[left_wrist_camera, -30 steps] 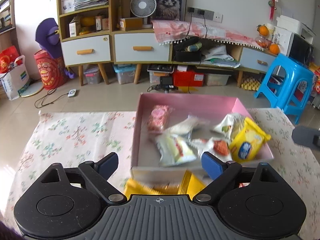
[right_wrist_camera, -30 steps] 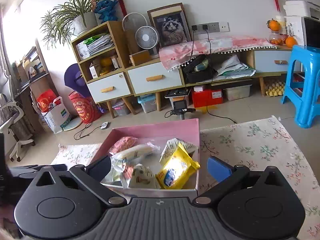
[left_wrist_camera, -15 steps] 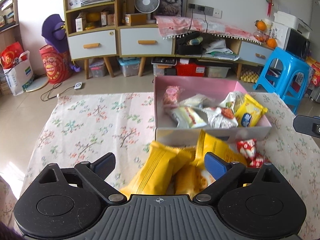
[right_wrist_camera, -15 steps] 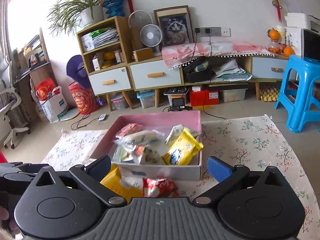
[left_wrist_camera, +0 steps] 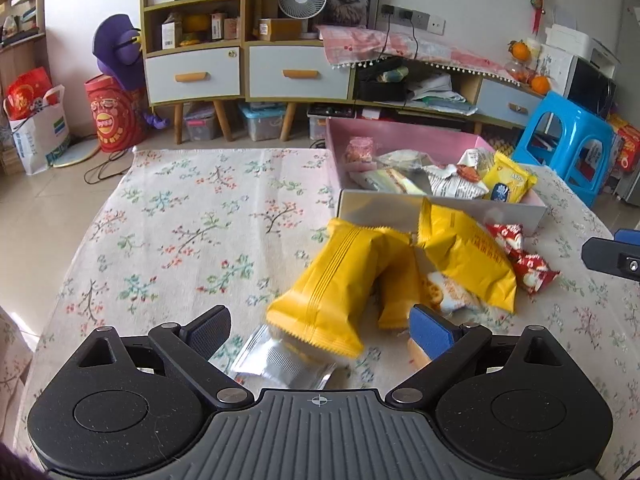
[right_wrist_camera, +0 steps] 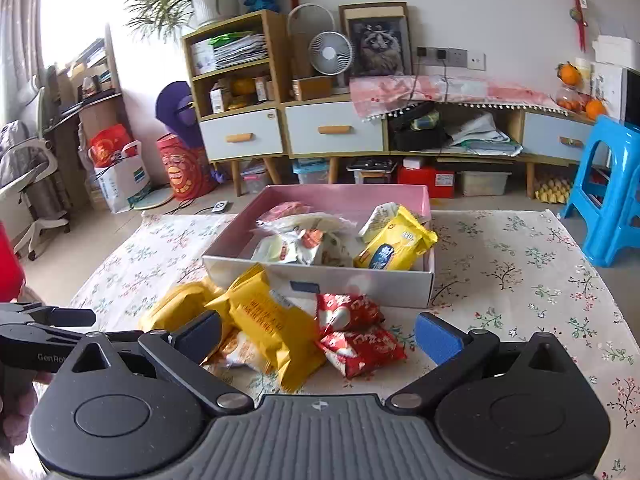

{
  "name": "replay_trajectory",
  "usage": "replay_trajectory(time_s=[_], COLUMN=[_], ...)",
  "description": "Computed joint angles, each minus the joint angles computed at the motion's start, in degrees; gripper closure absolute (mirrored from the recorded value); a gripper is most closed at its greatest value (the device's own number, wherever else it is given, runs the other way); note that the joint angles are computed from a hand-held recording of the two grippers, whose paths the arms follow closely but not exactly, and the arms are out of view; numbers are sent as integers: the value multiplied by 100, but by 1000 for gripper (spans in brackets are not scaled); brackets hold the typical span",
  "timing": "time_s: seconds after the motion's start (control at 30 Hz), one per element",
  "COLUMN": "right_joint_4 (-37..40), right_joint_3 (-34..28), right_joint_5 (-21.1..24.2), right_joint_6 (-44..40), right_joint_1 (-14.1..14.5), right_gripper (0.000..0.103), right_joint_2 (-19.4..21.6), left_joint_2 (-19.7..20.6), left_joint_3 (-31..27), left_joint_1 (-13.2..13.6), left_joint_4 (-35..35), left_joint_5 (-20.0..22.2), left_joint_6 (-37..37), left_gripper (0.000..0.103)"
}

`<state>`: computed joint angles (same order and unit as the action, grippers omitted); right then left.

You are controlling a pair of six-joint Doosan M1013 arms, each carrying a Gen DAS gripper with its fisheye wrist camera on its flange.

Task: Organize snacks
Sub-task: 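Withdraw both grippers from the box back over the snack pile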

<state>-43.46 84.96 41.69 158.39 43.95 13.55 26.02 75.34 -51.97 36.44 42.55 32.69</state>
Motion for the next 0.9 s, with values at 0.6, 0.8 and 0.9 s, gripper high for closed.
replay_trajectory(time_s=[0.6, 0.8, 0.9], right_joint_4=[455, 863, 1044], right_joint_3=[62, -67, -151], right_joint_5=[-178, -194, -210], right_joint_6=[-986, -1710, -1945], right_joint_1=[178, 231, 245], right_gripper=[9, 9, 9], right_joint_2=[189, 305, 368], left_joint_2=[-13, 67, 66], left_joint_3=[422, 344, 357], left_joint_1=[-40, 3, 4], left_joint_4=[477, 449, 526], left_joint_5=[114, 217, 292], left_joint_6=[-497, -624, -651], left_gripper=[6, 6, 6])
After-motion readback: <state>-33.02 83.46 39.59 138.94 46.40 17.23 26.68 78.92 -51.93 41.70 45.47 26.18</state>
